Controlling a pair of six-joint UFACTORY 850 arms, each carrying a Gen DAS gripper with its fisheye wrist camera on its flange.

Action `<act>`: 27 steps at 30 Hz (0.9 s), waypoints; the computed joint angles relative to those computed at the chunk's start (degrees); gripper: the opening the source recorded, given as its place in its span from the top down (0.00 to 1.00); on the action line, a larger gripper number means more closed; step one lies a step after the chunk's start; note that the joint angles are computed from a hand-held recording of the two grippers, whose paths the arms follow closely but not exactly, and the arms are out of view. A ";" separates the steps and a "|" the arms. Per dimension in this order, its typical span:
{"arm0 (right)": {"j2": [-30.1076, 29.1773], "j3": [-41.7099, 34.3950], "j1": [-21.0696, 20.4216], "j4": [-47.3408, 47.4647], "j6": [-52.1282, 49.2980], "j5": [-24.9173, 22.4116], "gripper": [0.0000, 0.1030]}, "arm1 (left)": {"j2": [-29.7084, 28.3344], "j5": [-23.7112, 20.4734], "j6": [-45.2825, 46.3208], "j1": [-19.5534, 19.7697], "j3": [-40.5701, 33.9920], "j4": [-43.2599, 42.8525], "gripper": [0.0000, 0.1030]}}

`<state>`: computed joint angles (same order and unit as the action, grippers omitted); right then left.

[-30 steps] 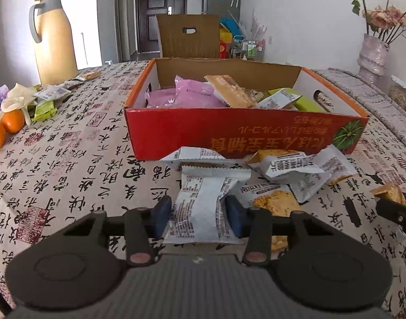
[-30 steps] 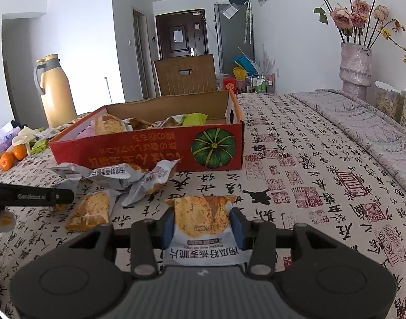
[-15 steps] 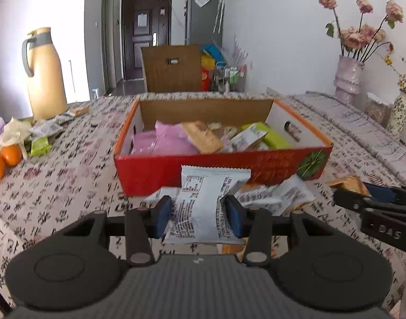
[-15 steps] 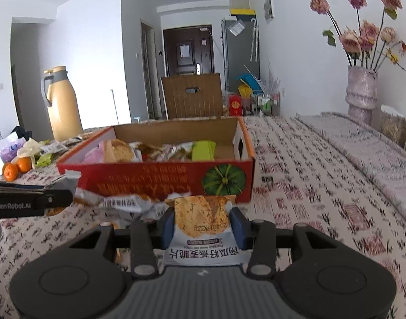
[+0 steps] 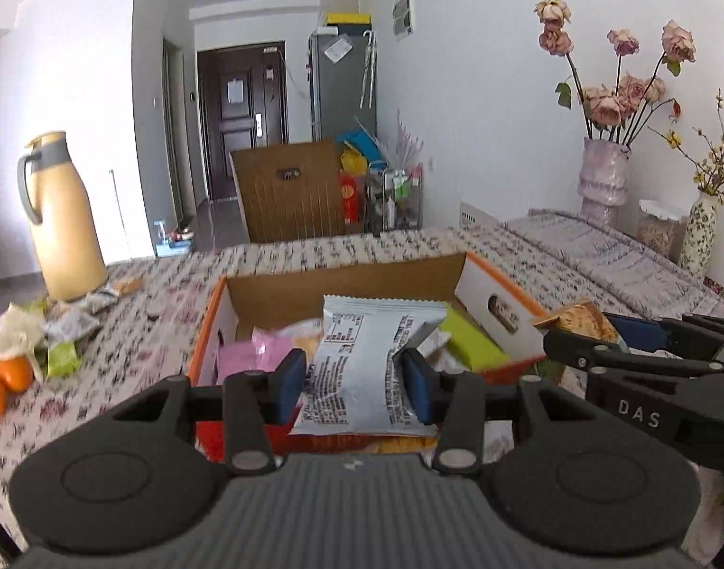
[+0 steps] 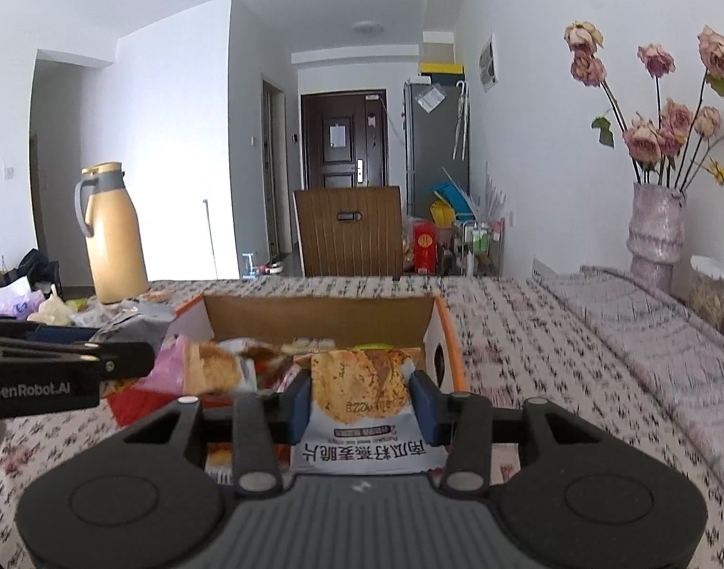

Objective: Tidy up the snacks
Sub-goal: 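Carry the white packet with the left gripper while the right gripper carries the cookie packet to the box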

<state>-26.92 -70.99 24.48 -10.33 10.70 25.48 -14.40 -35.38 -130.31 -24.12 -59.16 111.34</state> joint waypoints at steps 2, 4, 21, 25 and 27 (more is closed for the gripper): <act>-0.77 -1.41 0.10 0.69 -0.99 0.04 0.58 | -0.52 -0.31 0.09 0.17 -0.95 0.12 0.56; -1.63 -3.00 0.08 0.14 -0.52 -0.16 0.58 | -1.37 -0.30 0.49 0.51 -2.24 0.17 0.56; -11.55 -19.37 0.63 -0.06 -2.40 -4.77 0.58 | -8.86 -0.36 3.65 4.94 -12.32 -2.00 0.56; -14.25 -22.91 0.56 -0.84 -1.17 -6.24 0.58 | -10.73 0.23 3.00 6.12 -13.91 -1.91 0.56; -15.63 -24.05 0.30 -2.21 1.10 -6.38 0.58 | -11.63 0.79 2.29 6.69 -14.39 -1.99 0.56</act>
<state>-42.55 -95.04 24.78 -12.54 11.80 19.10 -26.04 -34.59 -128.02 -17.42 -73.55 109.35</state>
